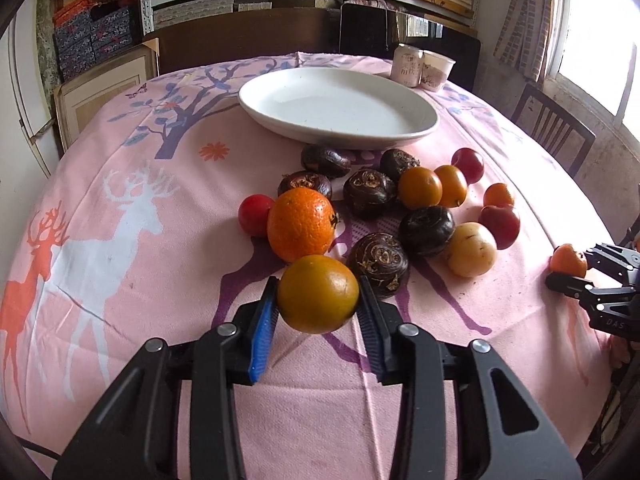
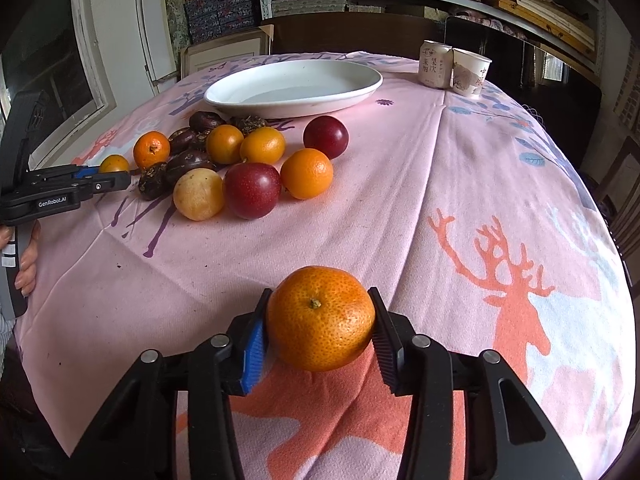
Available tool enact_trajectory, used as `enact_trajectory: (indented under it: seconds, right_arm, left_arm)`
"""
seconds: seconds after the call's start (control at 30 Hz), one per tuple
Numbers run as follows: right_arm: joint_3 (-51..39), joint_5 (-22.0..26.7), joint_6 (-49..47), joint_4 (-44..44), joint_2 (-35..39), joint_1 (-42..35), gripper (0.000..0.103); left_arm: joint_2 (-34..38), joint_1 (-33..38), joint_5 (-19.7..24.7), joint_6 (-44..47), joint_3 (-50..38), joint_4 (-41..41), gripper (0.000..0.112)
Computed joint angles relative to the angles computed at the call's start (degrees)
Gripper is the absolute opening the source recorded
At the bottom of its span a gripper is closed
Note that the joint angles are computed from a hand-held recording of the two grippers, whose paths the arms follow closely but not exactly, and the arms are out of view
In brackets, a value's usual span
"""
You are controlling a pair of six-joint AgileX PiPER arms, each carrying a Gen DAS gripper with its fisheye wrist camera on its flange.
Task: Organize fruits
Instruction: 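Carry the yellow orange and tangerine onto the white plate and open both grippers, then withdraw both open grippers from the plate back toward the fruit pile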
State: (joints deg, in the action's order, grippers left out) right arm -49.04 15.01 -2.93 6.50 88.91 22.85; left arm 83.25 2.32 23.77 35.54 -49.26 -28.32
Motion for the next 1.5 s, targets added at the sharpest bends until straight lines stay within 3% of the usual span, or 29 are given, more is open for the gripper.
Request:
enact_trajectory:
  seconds: [0.27, 0.4, 0.53, 0.63, 0.8, 0.93, 1.07, 1.13, 1.27, 1.4, 1.5]
  right_arm:
    - [-2.7, 2.3, -10.9, 12.3, -1.0, -3.1, 0.046]
    - [-12.2, 5.3, -3.8, 4.5, 1.7, -2.2, 0.046]
    - [-26.5, 8.3, -3.4, 6.1, 10.0, -2.0, 0.046]
    - [-39.4, 11.1, -2.7, 8.7, 19.1, -2.2, 0.046]
    - [-61.6, 19.1, 3.4, 3.8, 34.8, -1.4, 0.046]
    - [-69.1, 23.0, 3.6, 3.9, 40.9, -1.7, 0.047]
    - [-67.3, 21.5, 3.6, 3.7, 40.3, -1.6, 0.05]
    - [-64.3, 18.9, 2.9, 4.6, 38.6, -1.7, 0.052]
    - [-56.4, 12.3, 2.7, 4.5, 34.2, -2.0, 0.058]
    - [-48.3, 6.3, 5.2, 3.5, 29.8, -3.0, 0.068]
    - [-40.5, 0.9, 13.1, -4.1, 25.2, -3.0, 0.076]
  left_arm:
    - [-1.5, -2.6, 2.0, 1.0, -5.0, -2.1, 0.038]
    - [3.9, -4.9, 3.1, -2.7, -13.7, -0.9, 0.038]
    - [12.6, -5.5, 5.3, -6.8, -24.5, -0.3, 0.038]
    - [19.3, -6.6, 6.1, -12.7, -32.1, 4.8, 0.038]
    - [28.5, -6.8, 9.1, -18.8, -42.0, 10.2, 0.038]
    - [30.5, -6.1, 8.6, -19.0, -42.8, 10.7, 0.065]
    - [29.6, -5.6, 7.2, -16.9, -41.3, 8.9, 0.076]
    - [28.5, -5.7, 5.9, -17.4, -39.9, 9.6, 0.091]
    - [25.5, -5.0, 2.3, -18.6, -35.8, 10.6, 0.095]
    - [21.3, -2.2, -0.4, -12.5, -30.9, 1.3, 0.098]
    - [16.7, -0.4, -3.9, -9.5, -24.0, -2.7, 0.098]
